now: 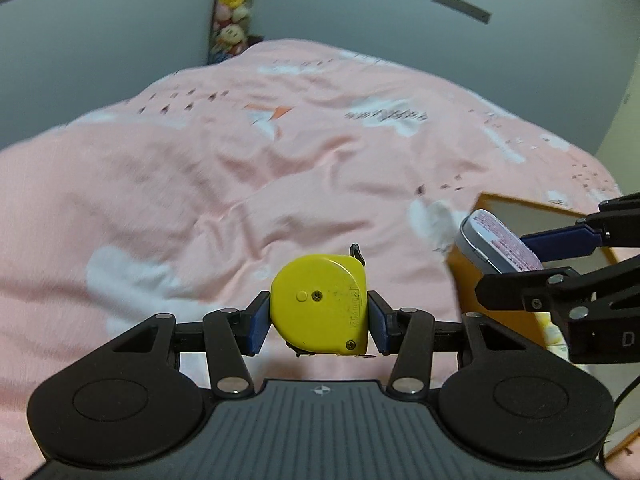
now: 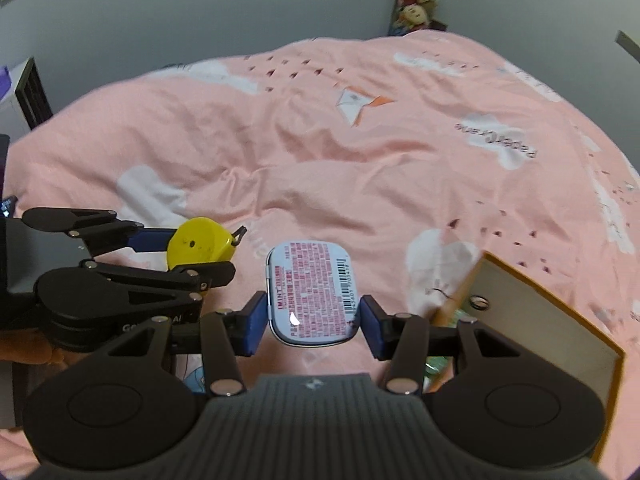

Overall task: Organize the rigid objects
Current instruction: 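Carry the yellow tape measure and pink mint tin over the orange box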

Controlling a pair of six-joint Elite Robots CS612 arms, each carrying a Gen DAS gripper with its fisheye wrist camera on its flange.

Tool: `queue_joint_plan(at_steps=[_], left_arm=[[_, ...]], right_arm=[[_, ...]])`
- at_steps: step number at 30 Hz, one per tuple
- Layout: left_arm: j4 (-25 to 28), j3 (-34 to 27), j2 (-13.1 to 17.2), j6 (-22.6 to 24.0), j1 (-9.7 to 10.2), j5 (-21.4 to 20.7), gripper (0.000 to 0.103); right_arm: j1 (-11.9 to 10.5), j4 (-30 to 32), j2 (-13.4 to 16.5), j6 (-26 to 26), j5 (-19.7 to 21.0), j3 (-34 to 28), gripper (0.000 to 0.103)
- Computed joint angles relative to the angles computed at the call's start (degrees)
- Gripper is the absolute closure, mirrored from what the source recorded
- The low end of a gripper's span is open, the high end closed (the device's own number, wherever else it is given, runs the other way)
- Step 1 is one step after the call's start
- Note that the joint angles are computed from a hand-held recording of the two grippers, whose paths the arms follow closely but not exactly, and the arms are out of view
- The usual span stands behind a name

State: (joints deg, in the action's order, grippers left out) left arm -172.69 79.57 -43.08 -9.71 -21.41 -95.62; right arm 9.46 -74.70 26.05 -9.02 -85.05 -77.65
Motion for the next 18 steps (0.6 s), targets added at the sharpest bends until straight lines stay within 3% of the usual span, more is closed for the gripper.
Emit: queue_joint_plan(at_steps=[9,13,18], left_arm=[[-1.9,0.5,-1.1,2.8,-1.33,-5.8,0.046],[-1.8,0.3,-1.3,6.4,-2.34,-8.8,0.046],[0.6,-0.7,-1.0,10.7,-3.55,-13.4,0.046]], right_arm=[[-1.8,6.2,0.7,3.8,-5.0,-7.1,0.054],[-2.6,10.9,1.1,5.5,-9.0,-9.4,0.054],[-4.3,17.9,1.7,8.7,-10.3,-11.0,0.054]])
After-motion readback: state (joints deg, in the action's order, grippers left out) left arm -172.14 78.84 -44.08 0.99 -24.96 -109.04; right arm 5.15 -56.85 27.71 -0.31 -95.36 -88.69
